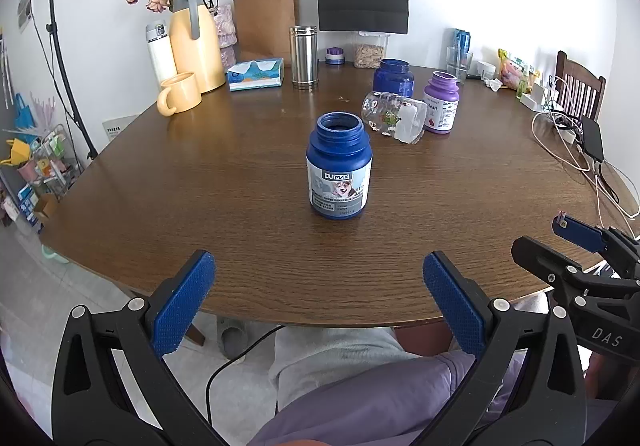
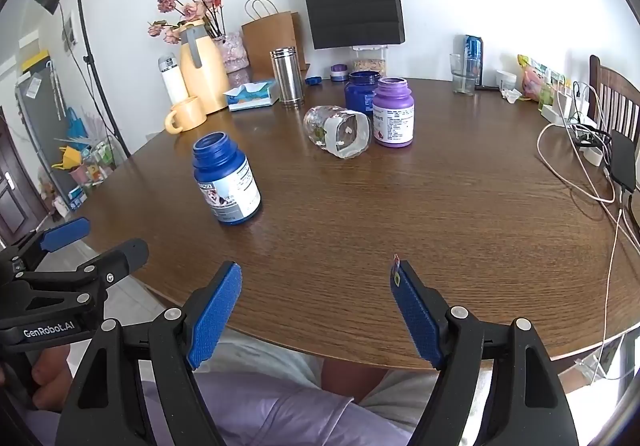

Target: Flip cup upright

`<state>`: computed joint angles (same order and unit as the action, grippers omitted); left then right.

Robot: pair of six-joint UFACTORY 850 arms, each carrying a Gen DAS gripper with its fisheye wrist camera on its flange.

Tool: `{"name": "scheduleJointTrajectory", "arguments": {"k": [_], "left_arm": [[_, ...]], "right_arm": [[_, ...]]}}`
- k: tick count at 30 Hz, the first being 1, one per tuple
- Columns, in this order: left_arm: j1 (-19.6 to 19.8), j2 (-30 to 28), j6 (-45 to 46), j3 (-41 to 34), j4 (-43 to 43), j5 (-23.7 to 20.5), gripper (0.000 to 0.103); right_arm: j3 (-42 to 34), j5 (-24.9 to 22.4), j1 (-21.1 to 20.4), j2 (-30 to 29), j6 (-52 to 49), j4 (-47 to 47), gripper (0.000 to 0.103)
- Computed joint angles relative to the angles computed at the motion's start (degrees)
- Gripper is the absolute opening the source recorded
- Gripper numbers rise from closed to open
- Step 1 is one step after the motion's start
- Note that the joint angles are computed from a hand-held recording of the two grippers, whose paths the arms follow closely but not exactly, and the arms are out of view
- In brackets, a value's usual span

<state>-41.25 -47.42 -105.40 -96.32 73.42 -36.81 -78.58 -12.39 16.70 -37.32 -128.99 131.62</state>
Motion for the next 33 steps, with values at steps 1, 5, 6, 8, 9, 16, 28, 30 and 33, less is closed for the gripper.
{"name": "scheduleJointTrajectory", "arguments": {"k": [1,5,6,8,9,16,28,30,33], "left_arm": [[0.0,-0.1,0.3,-0.2,-0.2,0.0,0.103],[0.0,-0.2,0.6,-0.4,-0.5,-0.2,0.103],[0.0,-0.2,0.7,-0.4,-0.7,-0.2,0.103],[0.0,-0.4,1.1,-0.8,-1.1,-0.4,0.103],[0.0,-0.4,1.2,-0.8,-1.2,-0.4,0.103],[0.0,-0.4,1.2,-0.8,-1.1,-0.5,0.103],[0.0,-0.4,1.0,-0.7,-0.9,-0.4,0.103],[0.0,-0.4,1.1,-0.7,-1.0,-0.4,0.103],[0.0,-0.5,1.2,-0.7,-1.3,-0.3,0.103]], "right_arm": [[-0.1,0.1,0.1,0.0,-0.1,0.1,0.081],[-0.1,0.2,0.2,0.0,0.2,-0.1,0.081],[-0.2,0.2,0.1,-0.1,0.1,0.0,0.081],[0.1,0.1,0.2,0.1,-0.7,0.8,0.081],[0.1,0.2,0.2,0.1,-0.6,0.8,0.081],[0.1,0.4,0.3,0.0,0.0,0.4,0.081],[-0.1,0.4,0.2,-0.1,1.4,-1.1,0.081],[-0.1,0.4,0.2,-0.1,1.5,-1.2,0.081],[0.0,0.4,0.2,-0.1,1.6,-1.4,0.081]]}}
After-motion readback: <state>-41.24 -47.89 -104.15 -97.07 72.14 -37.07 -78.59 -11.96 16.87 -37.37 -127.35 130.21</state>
